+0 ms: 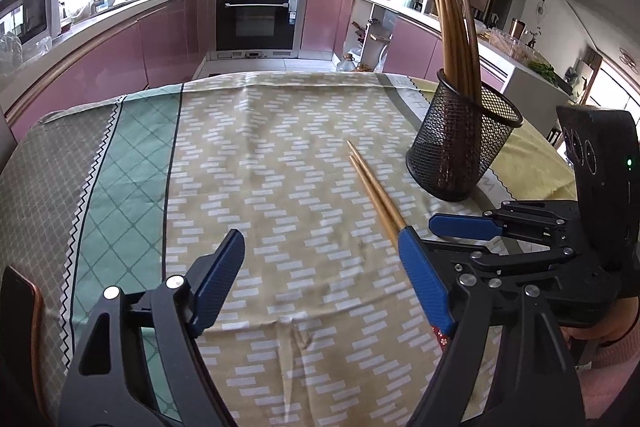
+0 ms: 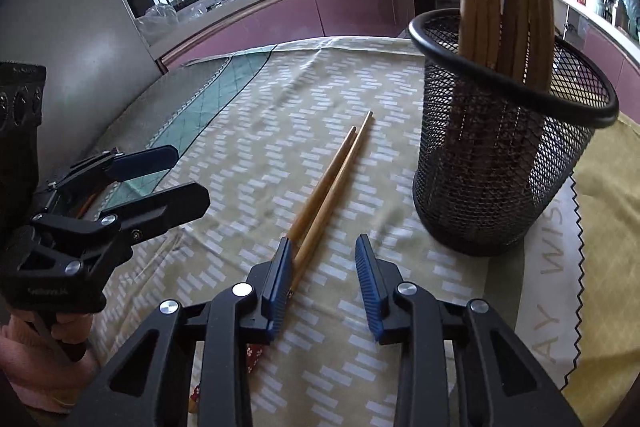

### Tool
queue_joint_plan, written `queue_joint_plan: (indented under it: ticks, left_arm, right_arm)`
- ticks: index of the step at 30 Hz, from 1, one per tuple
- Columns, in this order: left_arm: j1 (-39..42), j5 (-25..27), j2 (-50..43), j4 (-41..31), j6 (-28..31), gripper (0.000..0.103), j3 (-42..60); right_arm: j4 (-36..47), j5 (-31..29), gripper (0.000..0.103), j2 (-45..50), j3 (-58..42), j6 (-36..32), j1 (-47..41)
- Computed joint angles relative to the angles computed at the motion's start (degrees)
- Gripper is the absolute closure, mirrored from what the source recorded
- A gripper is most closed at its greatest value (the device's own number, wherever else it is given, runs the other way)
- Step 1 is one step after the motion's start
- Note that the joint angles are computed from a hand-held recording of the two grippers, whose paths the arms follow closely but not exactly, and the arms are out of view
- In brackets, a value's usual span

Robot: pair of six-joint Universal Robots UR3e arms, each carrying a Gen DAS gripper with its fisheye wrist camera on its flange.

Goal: Organize utensils
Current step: 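Grasp a chopstick with the left gripper while the right gripper grasps another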

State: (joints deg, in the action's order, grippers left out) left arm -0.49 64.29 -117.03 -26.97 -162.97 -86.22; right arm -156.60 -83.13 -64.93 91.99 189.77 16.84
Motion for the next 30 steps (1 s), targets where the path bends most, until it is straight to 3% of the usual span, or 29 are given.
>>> queue_joint_plan:
  ticks: [3, 9, 16, 24, 28, 30]
  left_arm:
    - [-0.17, -0.09, -0.11, -0.12, 0.36, 0.027, -0.08]
    - [-0.62, -0.6, -0.33, -1.2, 1.72, 0.031, 0.15]
    - [-2.99, -0.67, -1.98, -3.96, 3.59, 0.034, 2.6]
    - [-6.67, 3.18, -6.59, -9.84, 4.09, 0.055, 9.22]
    - [-7.48, 4.14, -7.33, -9.49, 4.43, 0.062, 9.96]
    - [-7.75, 4.64, -8.06, -9.84, 4.28, 0.071, 11.11]
  right_arm:
    - [1.08, -1.82, 0.079, 1.13, -1.97, 0.93, 0.96]
    - [-0.51, 1.91, 0.095, -1.94, 3.26, 2.48, -2.14]
    - [-2.18, 3.51, 0.096, -4.44, 7.39, 3.34, -4.13]
    - [-3.71, 5.29, 0.097, -7.22, 11.75, 3.55, -5.95]
    - [-4.14, 6.01, 0.097, -9.18, 14.46, 3.17, -6.93]
    - [-3.87, 6.28, 0.097, -9.78, 15.06, 2.85, -7.06]
